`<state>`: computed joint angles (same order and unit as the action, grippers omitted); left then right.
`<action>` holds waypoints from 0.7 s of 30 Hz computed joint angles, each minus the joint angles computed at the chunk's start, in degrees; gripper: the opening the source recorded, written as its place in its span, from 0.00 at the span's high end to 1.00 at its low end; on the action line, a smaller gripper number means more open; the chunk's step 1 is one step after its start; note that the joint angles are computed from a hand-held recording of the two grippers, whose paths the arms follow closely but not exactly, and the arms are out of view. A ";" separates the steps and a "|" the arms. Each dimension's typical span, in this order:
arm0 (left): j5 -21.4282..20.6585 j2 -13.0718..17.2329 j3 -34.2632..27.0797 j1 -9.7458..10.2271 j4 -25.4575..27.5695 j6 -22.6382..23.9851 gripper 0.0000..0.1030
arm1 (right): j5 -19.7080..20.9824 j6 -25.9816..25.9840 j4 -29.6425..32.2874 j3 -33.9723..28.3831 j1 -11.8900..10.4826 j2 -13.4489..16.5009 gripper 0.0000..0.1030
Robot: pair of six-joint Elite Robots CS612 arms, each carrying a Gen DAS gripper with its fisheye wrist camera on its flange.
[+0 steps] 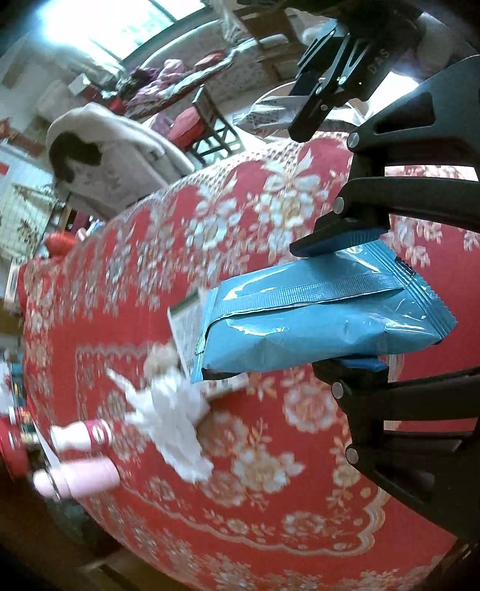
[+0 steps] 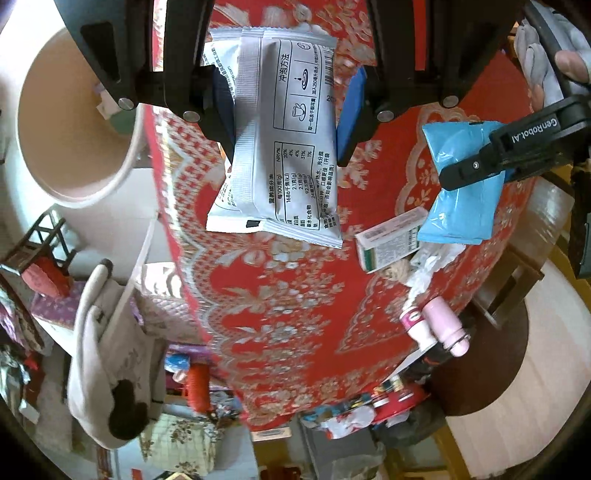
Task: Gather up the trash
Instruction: 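Carry the blue packet and white bag over the bin with both grippers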
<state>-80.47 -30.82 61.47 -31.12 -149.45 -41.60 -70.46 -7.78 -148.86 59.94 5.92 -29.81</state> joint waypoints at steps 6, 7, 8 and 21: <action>-1.82 1.92 -3.83 -0.96 1.38 3.17 0.57 | -1.50 2.66 -1.79 2.36 -1.46 -1.00 0.54; -2.17 2.36 -4.71 -1.15 1.72 3.79 0.57 | -1.86 3.35 -2.24 2.90 -1.81 -1.23 0.53; -2.50 2.81 -5.59 -1.34 2.11 4.40 0.57 | -2.19 3.92 -2.63 3.36 -2.07 -1.42 0.53; -8.71 10.77 -21.23 -3.85 8.58 12.33 0.57 | -6.07 10.99 -5.42 8.60 -6.23 -3.50 0.53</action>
<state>-89.18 -20.05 40.24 -34.97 -140.87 -29.27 -76.53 3.21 -154.28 68.55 -0.31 -33.31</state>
